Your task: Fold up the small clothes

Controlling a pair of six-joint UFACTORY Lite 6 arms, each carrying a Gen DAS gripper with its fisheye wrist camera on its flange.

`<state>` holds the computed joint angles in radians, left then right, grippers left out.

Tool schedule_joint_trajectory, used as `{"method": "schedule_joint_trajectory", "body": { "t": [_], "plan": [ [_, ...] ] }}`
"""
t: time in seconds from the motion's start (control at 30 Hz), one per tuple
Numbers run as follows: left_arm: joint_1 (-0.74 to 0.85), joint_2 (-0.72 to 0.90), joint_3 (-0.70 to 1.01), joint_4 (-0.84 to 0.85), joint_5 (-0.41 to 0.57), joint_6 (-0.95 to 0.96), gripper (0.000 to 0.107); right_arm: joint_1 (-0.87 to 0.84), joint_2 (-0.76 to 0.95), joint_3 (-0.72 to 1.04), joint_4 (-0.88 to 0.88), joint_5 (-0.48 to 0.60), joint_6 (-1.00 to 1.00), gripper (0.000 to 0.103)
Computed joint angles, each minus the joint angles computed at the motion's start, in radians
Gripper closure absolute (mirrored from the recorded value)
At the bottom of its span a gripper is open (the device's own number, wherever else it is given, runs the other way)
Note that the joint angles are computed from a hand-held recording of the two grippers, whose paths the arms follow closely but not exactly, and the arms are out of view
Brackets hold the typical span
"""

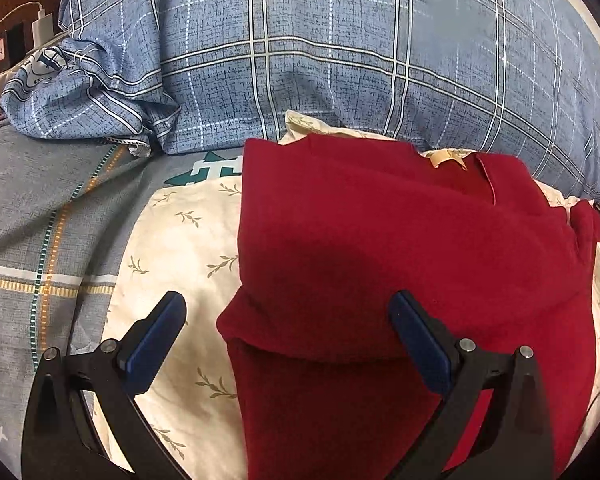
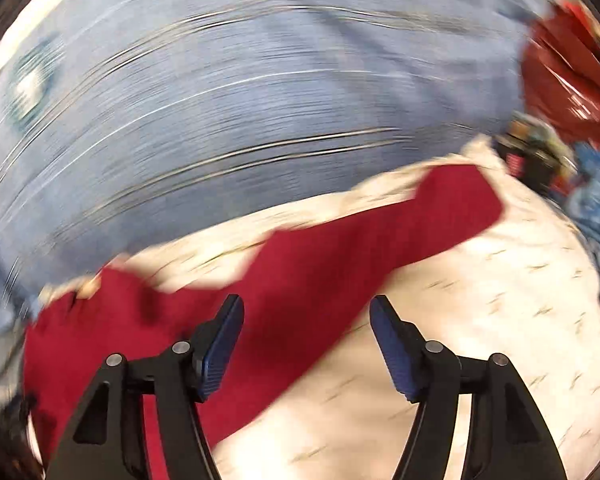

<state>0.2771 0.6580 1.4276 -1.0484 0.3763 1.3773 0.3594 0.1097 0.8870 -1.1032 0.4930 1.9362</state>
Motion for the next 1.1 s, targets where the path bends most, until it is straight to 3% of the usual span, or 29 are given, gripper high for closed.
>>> {"method": "schedule_joint_trajectory", "body": {
  "t": [0.03,0.07,0.27,0.37,0.47,0.57,0.63,0.7,0.9,1.0,1.1],
  "plan": [
    [0.001,0.000,0.001,-0.003,0.002,0.000,0.005,-0.083,0.003,-0.001,0.028,-0.020,-0.050,0.053],
    [0.001,-0.001,0.002,-0.006,0.002,0.000,0.005,-0.123,0.013,0.007,0.044,-0.035,-0.082,0.054],
    [0.006,0.021,0.031,-0.011,0.014,-0.009,0.005,-0.347,0.194,0.141,0.094,-0.147,-0.172,0.052],
    [0.003,0.044,0.061,0.022,0.021,-0.052,0.005,-0.384,0.296,0.219,0.085,-0.199,-0.184,0.057],
    [-0.001,0.058,0.073,0.045,0.016,-0.074,0.005,-0.395,0.353,0.255,0.082,-0.182,-0.165,0.091],
    [0.000,0.050,0.066,0.040,0.017,-0.066,0.005,-0.417,0.273,0.160,-0.097,-0.244,0.005,0.096],
    [0.009,0.038,0.058,0.024,0.026,-0.051,0.005,-0.404,0.137,0.047,-0.234,-0.233,0.142,0.097],
    [0.023,0.022,0.051,0.003,0.049,-0.037,0.005,-0.379,-0.021,-0.051,-0.252,-0.206,0.159,0.097],
    [0.064,-0.029,0.026,-0.049,0.098,0.004,0.005,-0.215,-0.375,-0.103,-0.008,-0.023,-0.155,0.097],
    [0.090,-0.047,0.022,-0.066,0.133,0.009,0.005,-0.031,-0.378,0.016,0.027,0.091,-0.238,0.097],
    [0.114,-0.065,0.015,-0.102,0.151,0.036,0.005,0.157,-0.238,0.210,0.023,0.130,-0.291,0.097]
  ]
}}
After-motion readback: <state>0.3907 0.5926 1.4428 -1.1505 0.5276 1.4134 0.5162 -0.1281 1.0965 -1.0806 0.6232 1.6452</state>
